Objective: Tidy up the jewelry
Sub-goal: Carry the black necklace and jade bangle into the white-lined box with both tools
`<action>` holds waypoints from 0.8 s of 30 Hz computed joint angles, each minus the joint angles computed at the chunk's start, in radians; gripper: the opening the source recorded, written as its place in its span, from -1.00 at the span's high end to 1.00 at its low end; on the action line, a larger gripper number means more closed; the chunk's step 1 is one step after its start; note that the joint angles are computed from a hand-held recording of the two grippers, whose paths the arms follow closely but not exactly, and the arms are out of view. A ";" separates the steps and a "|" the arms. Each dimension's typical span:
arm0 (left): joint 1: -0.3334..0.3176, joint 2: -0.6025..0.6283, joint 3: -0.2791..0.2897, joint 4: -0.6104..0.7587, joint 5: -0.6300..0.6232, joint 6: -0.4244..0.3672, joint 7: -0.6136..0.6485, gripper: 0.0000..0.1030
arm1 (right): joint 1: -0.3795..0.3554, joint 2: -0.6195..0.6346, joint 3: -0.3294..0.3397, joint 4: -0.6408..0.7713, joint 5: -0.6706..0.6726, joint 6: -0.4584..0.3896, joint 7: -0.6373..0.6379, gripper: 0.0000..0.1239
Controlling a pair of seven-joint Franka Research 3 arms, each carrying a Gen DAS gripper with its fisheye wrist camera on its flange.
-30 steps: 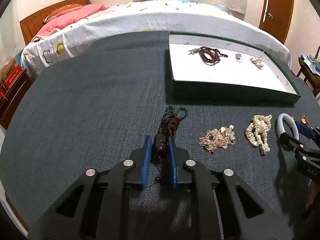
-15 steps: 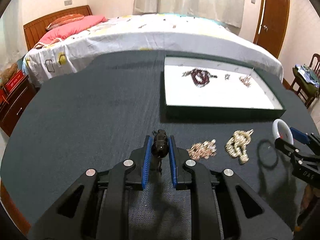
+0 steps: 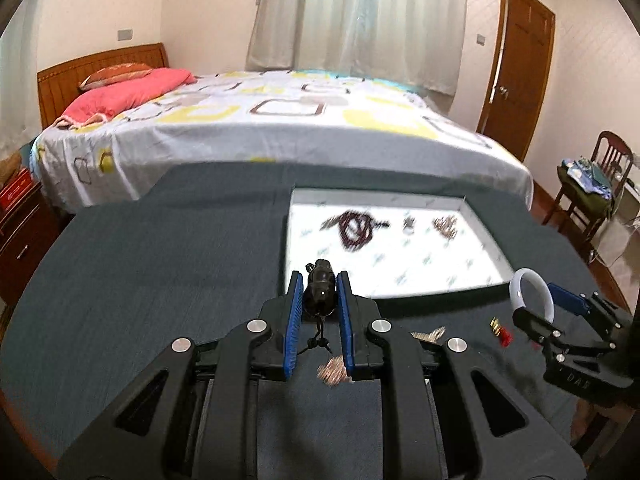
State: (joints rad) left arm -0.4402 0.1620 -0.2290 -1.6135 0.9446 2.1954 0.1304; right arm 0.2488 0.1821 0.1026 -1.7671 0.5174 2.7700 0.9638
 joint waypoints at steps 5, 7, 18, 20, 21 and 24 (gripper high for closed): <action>-0.005 0.071 0.022 0.111 0.041 0.023 0.031 0.67 | -0.007 0.050 -0.002 0.091 -0.006 -0.003 0.004 -0.10; -0.012 0.111 0.037 0.171 0.052 0.030 0.051 0.67 | -0.006 0.081 -0.003 0.140 -0.019 -0.001 0.014 -0.10; -0.064 0.330 0.148 0.468 0.017 0.052 0.161 0.67 | -0.005 0.305 -0.011 0.448 -0.114 -0.034 0.093 -0.10; -0.066 0.364 0.161 0.497 -0.010 0.050 0.180 0.67 | -0.003 0.338 -0.016 0.485 -0.136 -0.052 0.117 -0.10; -0.064 0.378 0.165 0.507 -0.027 0.050 0.190 0.67 | 0.001 0.357 -0.022 0.506 -0.150 -0.065 0.132 -0.10; -0.056 0.420 0.174 0.528 -0.086 0.044 0.225 0.67 | 0.008 0.419 -0.036 0.572 -0.192 -0.120 0.176 -0.10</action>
